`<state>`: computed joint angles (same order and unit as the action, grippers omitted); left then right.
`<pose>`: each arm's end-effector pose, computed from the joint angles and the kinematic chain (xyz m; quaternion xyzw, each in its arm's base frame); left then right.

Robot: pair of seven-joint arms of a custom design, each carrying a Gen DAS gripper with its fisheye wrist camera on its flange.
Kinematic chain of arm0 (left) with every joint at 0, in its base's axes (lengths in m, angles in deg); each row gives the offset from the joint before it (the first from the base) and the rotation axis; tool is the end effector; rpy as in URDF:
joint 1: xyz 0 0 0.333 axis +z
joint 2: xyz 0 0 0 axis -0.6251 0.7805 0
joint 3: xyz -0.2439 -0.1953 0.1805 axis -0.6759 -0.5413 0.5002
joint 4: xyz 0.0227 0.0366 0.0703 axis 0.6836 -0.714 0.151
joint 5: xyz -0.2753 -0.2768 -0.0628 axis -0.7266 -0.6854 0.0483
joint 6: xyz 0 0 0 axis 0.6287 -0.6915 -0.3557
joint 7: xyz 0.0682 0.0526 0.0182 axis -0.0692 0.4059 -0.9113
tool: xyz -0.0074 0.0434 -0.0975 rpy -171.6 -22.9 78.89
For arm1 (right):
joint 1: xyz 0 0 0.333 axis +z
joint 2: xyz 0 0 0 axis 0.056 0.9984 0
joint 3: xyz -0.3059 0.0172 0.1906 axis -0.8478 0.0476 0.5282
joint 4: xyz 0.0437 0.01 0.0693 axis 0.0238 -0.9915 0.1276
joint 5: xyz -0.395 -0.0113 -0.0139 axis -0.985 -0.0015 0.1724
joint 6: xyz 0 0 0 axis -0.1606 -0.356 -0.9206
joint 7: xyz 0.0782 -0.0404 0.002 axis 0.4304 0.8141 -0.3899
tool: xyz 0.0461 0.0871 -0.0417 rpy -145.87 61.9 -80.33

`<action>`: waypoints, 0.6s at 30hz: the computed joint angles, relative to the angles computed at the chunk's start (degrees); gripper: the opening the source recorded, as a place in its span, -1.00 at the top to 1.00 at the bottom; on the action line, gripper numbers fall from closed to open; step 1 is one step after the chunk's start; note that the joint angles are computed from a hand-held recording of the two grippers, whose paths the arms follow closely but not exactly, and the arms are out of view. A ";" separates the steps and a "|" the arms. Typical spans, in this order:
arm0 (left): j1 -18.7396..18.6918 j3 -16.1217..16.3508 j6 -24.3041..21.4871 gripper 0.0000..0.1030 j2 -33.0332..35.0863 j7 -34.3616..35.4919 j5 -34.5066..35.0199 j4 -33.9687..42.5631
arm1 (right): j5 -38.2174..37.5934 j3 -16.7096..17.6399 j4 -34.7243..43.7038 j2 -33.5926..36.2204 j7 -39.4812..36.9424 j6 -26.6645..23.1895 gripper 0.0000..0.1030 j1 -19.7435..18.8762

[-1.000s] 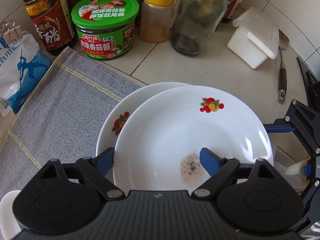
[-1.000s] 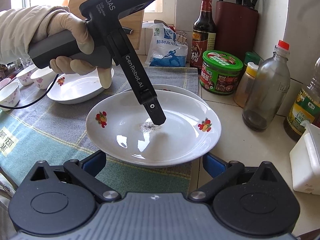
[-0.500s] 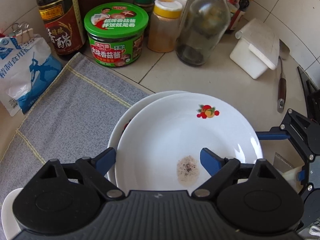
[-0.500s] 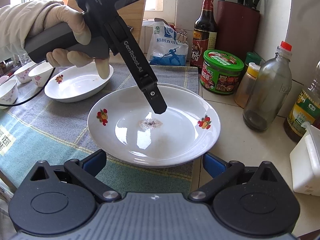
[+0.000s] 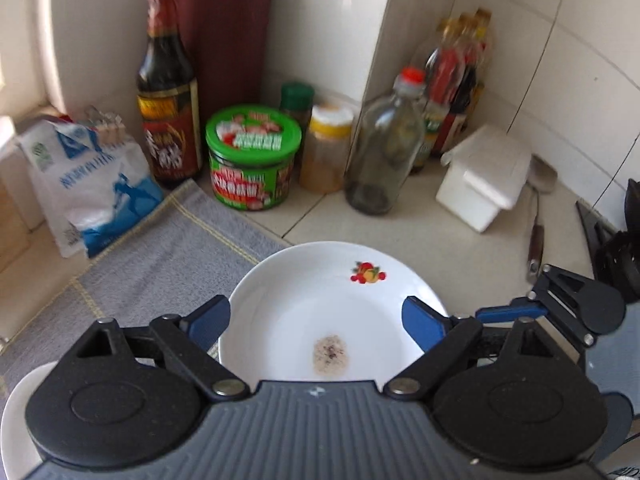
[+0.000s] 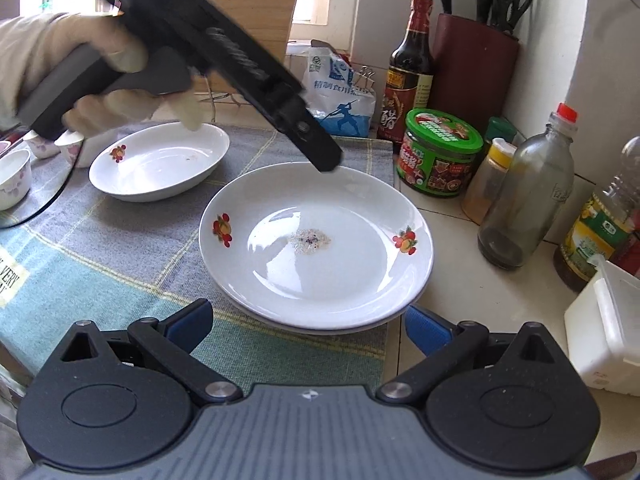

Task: Organize plates and bowls
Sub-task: 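Open the left gripper and lift it away from the plate stack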

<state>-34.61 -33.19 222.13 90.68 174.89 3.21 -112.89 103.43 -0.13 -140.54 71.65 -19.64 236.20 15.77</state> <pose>0.7451 -0.1747 0.4830 -0.4042 0.8333 -0.3653 0.0935 0.6116 0.1901 0.4453 -0.7972 0.4698 -0.2113 0.3148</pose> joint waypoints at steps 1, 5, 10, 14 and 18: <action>1.12 -1.16 3.10 -0.83 -1.84 2.00 -1.80 -3.40 | -1.53 -1.68 -0.27 -0.22 1.97 0.14 -1.00 1.53; 3.77 -3.89 14.72 -0.84 -8.13 7.60 -7.21 -15.04 | -7.06 -5.92 -0.73 -0.64 8.93 0.52 -1.00 5.35; 6.41 -6.38 24.10 -0.86 -14.01 9.32 -14.53 -25.91 | -14.73 -10.05 -0.18 -0.27 17.81 0.66 -1.00 9.25; 2.74 -1.10 29.60 -0.88 -17.14 0.15 -12.05 -32.83 | -15.08 -7.65 1.46 0.59 18.86 -0.03 -1.00 7.71; -0.82 6.04 28.22 -0.88 -19.37 -12.46 -1.60 -37.58 | -11.17 -1.74 3.33 1.65 14.01 -0.94 -1.00 3.86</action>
